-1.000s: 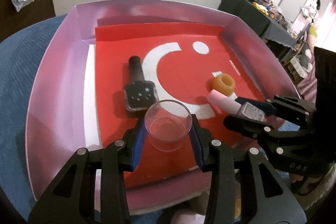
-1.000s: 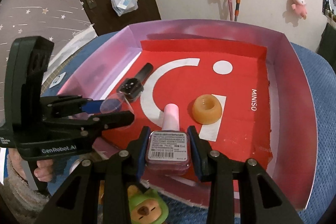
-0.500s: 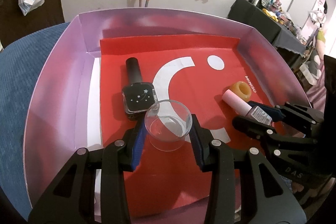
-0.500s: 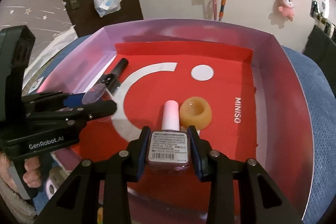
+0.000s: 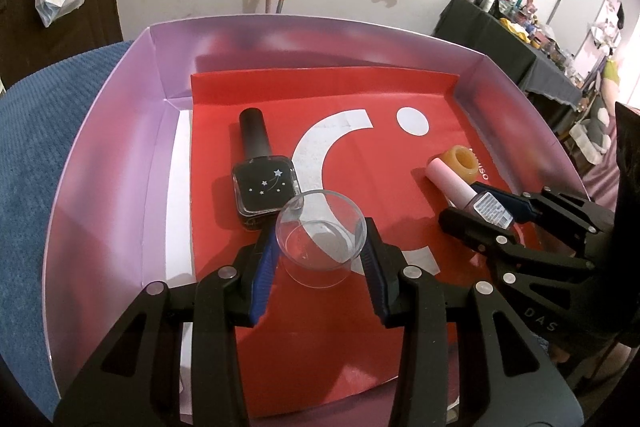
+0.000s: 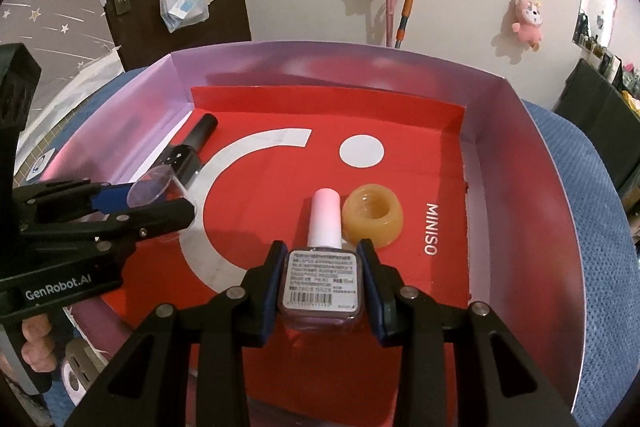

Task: Organize rigid objects
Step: 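Carry the cup and nail polish into the box and lower them onto the paper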

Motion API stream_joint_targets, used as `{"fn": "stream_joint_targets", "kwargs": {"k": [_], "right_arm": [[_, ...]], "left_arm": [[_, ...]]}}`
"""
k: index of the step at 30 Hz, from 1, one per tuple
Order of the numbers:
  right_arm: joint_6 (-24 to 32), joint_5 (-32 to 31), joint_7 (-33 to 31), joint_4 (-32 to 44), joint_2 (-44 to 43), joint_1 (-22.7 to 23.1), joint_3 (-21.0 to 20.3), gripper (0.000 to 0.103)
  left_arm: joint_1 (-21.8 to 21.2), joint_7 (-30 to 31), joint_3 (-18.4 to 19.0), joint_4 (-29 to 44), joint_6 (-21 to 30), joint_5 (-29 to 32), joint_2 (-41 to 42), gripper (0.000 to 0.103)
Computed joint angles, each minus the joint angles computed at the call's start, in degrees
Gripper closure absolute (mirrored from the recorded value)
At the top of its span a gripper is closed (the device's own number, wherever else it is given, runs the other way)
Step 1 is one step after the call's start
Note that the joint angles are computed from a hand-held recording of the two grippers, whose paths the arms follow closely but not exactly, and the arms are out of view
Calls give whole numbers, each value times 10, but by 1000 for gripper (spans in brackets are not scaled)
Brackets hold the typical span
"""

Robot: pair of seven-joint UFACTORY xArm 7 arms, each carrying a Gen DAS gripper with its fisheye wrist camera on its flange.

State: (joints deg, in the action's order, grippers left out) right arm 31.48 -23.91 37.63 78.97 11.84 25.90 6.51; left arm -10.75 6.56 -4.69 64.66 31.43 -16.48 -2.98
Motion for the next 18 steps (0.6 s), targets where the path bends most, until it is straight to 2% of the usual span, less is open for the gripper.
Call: {"fn": "stream_joint_targets", "kwargs": {"k": [18], "right_arm": [[-5,4,-1,-3,-1,-1,0,64]], "left_arm": [[-2,-6,-2,-2,1,4,1,63]]}}
